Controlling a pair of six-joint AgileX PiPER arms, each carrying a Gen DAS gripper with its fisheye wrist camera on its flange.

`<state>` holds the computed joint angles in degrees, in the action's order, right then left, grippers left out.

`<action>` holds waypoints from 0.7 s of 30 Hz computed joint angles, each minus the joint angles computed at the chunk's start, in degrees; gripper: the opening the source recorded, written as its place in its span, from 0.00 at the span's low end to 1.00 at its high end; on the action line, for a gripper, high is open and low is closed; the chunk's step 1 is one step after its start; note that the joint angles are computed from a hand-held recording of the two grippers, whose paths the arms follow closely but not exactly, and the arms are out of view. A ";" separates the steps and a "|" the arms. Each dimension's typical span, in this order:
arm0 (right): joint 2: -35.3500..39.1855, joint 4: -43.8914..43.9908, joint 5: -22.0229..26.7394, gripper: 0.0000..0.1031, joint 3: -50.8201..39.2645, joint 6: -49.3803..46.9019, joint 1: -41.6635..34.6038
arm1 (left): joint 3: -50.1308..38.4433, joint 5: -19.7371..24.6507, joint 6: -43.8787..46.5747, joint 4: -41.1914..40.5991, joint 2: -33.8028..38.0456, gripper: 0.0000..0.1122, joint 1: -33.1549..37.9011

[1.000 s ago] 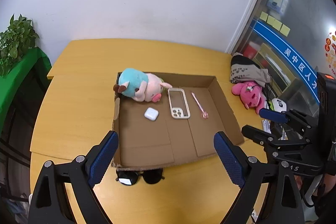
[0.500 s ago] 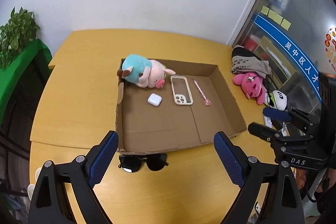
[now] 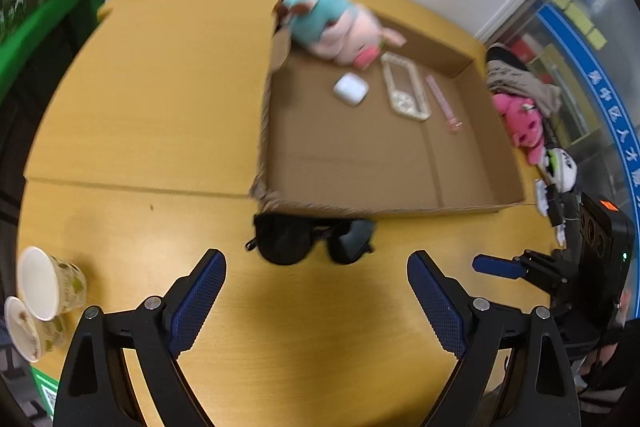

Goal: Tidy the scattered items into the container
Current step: 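Move the left gripper toward the black sunglasses beside the box, then close the left gripper on the black sunglasses' frame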

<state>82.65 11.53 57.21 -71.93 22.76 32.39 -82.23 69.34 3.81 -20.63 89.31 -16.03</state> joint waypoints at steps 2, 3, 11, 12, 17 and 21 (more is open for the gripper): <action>1.77 -1.54 -5.09 0.66 1.74 1.95 1.35 | 1.23 -1.72 1.06 -0.68 2.21 0.84 0.36; 3.14 -2.48 -7.46 0.68 2.16 2.95 2.13 | 1.60 -2.47 2.10 -1.17 3.29 0.84 0.41; 13.10 -5.00 -14.86 0.69 0.72 2.42 4.57 | -0.05 -5.18 6.74 -1.56 14.58 0.80 -0.70; 14.13 -5.30 -15.26 0.69 0.34 2.38 4.61 | -0.01 -5.26 7.10 -2.09 15.33 0.80 -0.62; 18.06 -8.09 -16.78 0.69 -1.69 4.16 4.42 | -0.77 -4.87 8.30 -1.32 16.81 0.76 -2.31; 18.35 -6.65 -18.38 0.72 -1.67 1.24 4.28 | -1.27 -4.06 8.90 -3.49 17.29 0.72 -1.95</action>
<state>101.00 4.88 38.83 -73.60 23.99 36.67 -83.49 65.28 12.71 -24.13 106.60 -17.98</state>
